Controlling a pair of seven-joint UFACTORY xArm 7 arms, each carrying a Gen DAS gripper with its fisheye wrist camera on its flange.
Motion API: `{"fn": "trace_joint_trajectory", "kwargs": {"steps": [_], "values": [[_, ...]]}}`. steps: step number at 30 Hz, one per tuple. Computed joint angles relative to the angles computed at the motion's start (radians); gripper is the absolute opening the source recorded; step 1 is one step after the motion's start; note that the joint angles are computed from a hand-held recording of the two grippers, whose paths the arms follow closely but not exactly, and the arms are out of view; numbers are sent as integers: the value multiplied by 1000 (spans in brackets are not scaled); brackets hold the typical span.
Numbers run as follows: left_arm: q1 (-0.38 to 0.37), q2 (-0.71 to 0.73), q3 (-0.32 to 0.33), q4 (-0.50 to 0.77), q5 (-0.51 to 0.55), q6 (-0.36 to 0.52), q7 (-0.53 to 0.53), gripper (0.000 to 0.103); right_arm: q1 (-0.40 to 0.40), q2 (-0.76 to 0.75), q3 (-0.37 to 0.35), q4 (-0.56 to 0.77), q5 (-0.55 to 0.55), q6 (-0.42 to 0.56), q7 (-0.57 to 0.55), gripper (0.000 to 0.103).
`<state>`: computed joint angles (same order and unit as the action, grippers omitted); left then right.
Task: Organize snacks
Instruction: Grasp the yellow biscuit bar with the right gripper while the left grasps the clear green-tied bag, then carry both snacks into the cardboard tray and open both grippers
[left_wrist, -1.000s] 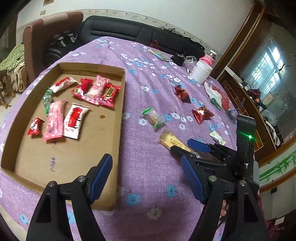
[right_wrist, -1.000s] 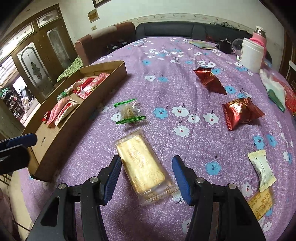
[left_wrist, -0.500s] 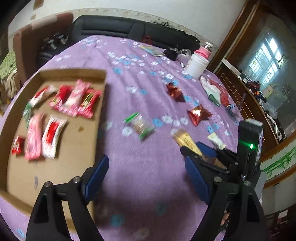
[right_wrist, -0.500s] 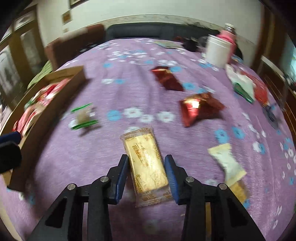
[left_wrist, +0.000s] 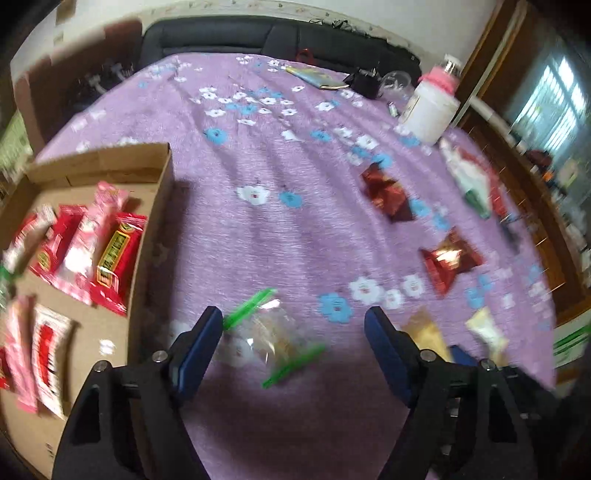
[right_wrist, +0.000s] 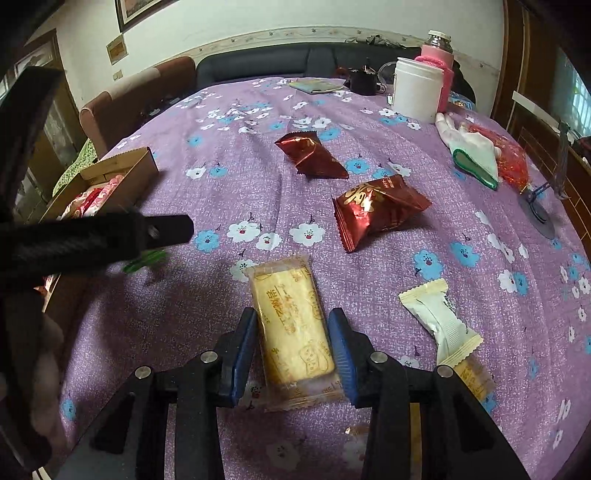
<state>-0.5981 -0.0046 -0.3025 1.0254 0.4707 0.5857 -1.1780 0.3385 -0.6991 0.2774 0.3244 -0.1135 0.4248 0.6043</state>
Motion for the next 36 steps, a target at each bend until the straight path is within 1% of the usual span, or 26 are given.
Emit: {"fn": "trace_joint_trajectory", "kwargs": {"steps": [1, 2, 3, 4, 5, 6, 8, 10, 12, 14, 16, 17, 18, 19, 20, 22, 24, 28, 31, 34, 36], "values": [[-4, 9, -4, 13, 24, 28, -2, 73, -2, 1, 3, 1, -2, 0, 2, 42], [-8, 15, -6, 23, 49, 51, -8, 63, -3, 0, 6, 0, -4, 1, 5, 42], [-13, 20, -6, 29, 59, 64, -2, 44, -5, -1, 10, 1, -8, 3, 7, 42], [-16, 27, -6, 36, 41, 78, 25, 37, -8, 2, 14, 3, -12, 3, 9, 42], [-20, 28, -5, 37, 42, 89, 23, 32, -11, 4, 19, 5, -17, 5, 12, 42], [-23, 23, -3, 31, 53, 87, 8, 32, -13, 6, 22, 7, -22, 6, 13, 42], [-21, 2, 0, 4, 29, 58, 12, 32, -18, 11, 28, 10, -33, 7, 16, 43], [-20, -8, -5, -4, 26, 64, 19, 34, -23, 12, 36, 13, -45, 12, 22, 43], [-23, -12, -14, -7, 32, 74, 24, 44, -26, 16, 39, 16, -54, 14, 24, 43], [-30, -8, -23, -2, 41, 91, 21, 51, -23, 16, 35, 15, -55, 13, 25, 43], [-40, -2, -31, 3, 77, 106, -2, 51, -23, 18, 35, 16, -59, 13, 28, 43], [-46, 5, -35, 12, 106, 130, -17, 47, -23, 17, 36, 15, -60, 12, 29, 43], [-52, 11, -36, 19, 127, 145, -26, 30, -20, 15, 35, 13, -59, 12, 31, 43], [-57, 9, -35, 19, 146, 150, -38, 30, -18, 12, 35, 11, -58, 11, 33, 40], [-57, 3, -31, 10, 139, 135, -39, 29, -16, 9, 33, 8, -56, 8, 36, 37], [-50, -21, -25, -21, 116, 89, -53, 28, -1, 4, 13, 0, -40, -5, 29, 37], [-45, -46, -30, -42, 113, 72, -78, 28, 9, 3, -5, -5, -23, -18, 20, 36], [-33, -115, -57, -90, 107, 29, -116, 28, 21, 2, -19, -12, 3, -37, 4, 36], [-20, -179, -81, -139, 86, -18, -151, 28, 49, -19, -44, -30, 34, -76, -18, 36], [2, -264, -111, -202, 60, -63, -196, 28, 45, -46, -30, -44, 40, -105, -18, 36], [14, -318, -126, -239, 27, -69, -192, 28, 51, -46, -34, -48, 48, -120, -24, 36]]}}
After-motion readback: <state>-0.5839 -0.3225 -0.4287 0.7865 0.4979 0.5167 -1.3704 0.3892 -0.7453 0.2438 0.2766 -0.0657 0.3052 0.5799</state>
